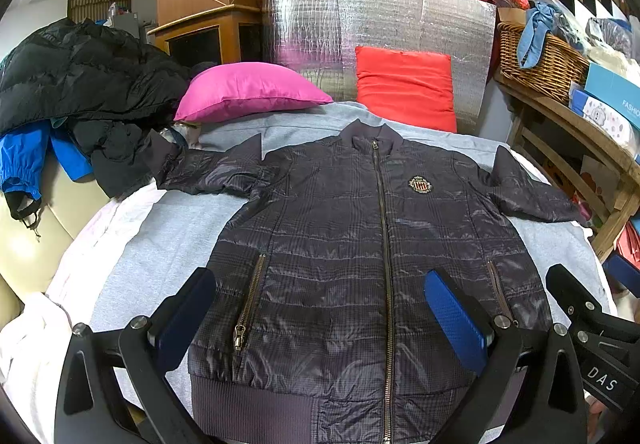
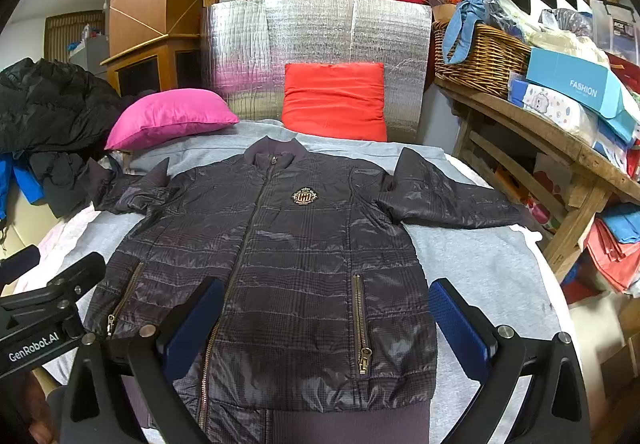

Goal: Fold large clothes

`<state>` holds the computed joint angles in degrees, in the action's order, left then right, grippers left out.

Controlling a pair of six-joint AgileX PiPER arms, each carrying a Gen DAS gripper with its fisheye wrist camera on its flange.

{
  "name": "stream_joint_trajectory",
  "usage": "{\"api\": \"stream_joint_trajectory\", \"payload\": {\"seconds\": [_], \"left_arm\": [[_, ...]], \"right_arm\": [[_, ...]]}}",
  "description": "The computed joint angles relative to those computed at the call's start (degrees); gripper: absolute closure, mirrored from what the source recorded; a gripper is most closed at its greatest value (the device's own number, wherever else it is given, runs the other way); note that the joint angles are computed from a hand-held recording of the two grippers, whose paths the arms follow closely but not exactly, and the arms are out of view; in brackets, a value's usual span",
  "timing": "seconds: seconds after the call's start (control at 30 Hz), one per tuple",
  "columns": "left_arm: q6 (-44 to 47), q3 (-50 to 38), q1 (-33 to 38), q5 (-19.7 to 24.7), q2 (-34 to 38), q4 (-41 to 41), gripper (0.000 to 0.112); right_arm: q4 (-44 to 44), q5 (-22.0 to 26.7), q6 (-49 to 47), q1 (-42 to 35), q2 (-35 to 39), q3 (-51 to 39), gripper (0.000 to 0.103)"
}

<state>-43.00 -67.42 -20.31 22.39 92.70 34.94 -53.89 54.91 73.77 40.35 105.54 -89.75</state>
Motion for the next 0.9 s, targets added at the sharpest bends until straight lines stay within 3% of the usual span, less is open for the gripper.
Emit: {"api": "stream_joint_trajectory", "payload": {"seconds": [0.9], "left_arm": [[1.43, -1.47, -0.15, 0.88, 0.93, -1.25, 0.009]], "right_arm": [[0.47, 0.02, -1.19, -0.42, 0.59, -1.05, 0.000]]}}
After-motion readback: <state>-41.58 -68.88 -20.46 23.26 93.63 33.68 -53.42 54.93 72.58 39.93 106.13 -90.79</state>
